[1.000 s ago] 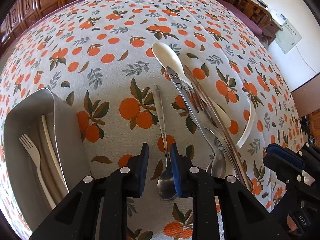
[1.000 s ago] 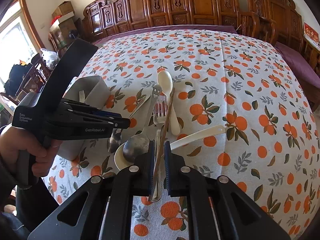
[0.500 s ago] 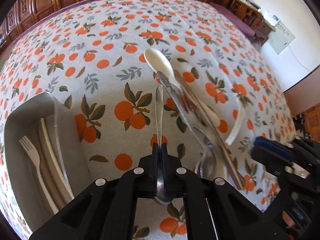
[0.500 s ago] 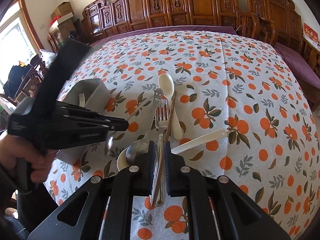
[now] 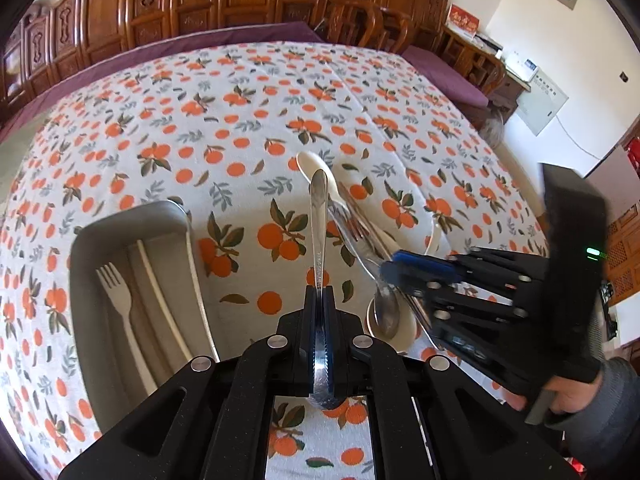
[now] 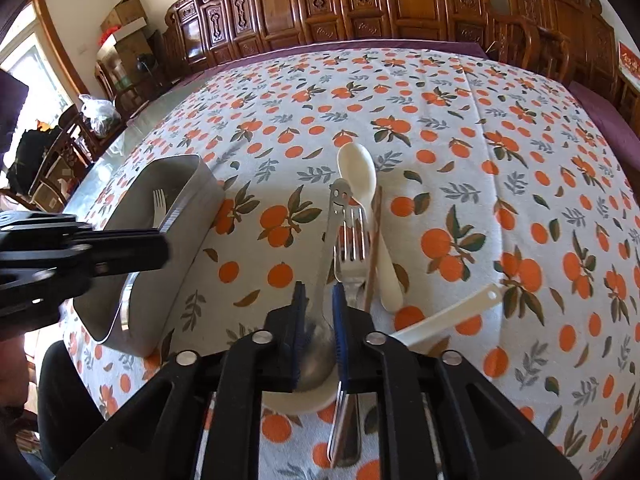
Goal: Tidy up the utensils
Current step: 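Grasp a metal knife with the left gripper while the right grasps the smiley-face metal spoon, then carry the knife into the grey tray and open the left gripper while the right lifts its spoon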
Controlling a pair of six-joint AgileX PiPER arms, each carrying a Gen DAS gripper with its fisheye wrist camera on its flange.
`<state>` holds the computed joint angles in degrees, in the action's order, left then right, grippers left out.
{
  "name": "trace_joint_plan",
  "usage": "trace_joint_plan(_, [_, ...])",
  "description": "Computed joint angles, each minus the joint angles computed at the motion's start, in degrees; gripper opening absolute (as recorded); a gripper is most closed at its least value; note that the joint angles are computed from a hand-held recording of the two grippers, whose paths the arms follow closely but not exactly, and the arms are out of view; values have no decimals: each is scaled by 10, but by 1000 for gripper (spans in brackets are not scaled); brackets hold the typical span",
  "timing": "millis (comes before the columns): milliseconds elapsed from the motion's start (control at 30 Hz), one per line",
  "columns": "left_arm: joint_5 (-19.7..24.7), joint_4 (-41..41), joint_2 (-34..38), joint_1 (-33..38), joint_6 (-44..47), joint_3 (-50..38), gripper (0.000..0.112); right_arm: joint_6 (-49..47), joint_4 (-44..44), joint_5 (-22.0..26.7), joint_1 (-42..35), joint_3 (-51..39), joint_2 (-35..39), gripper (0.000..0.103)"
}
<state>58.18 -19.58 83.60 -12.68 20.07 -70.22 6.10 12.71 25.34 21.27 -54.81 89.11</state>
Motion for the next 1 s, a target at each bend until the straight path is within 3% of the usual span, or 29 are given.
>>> trace_joint_plan(267, [18,-15,-32,17,15,-3,2,-23,37,35,-6,-48,53,16])
trace_joint_plan(567, [34,-22,-62,33,23,2,2,35,-6,96,-2,-107,106,16])
trace_joint_plan(700, [41,-23,-74,40,25,3,2,41,-4,92,-3,-102,102,8])
trace_joint_plan(1000, [57,-26,-100,68,32,5,2,43,4,81,-3,-68,45,7])
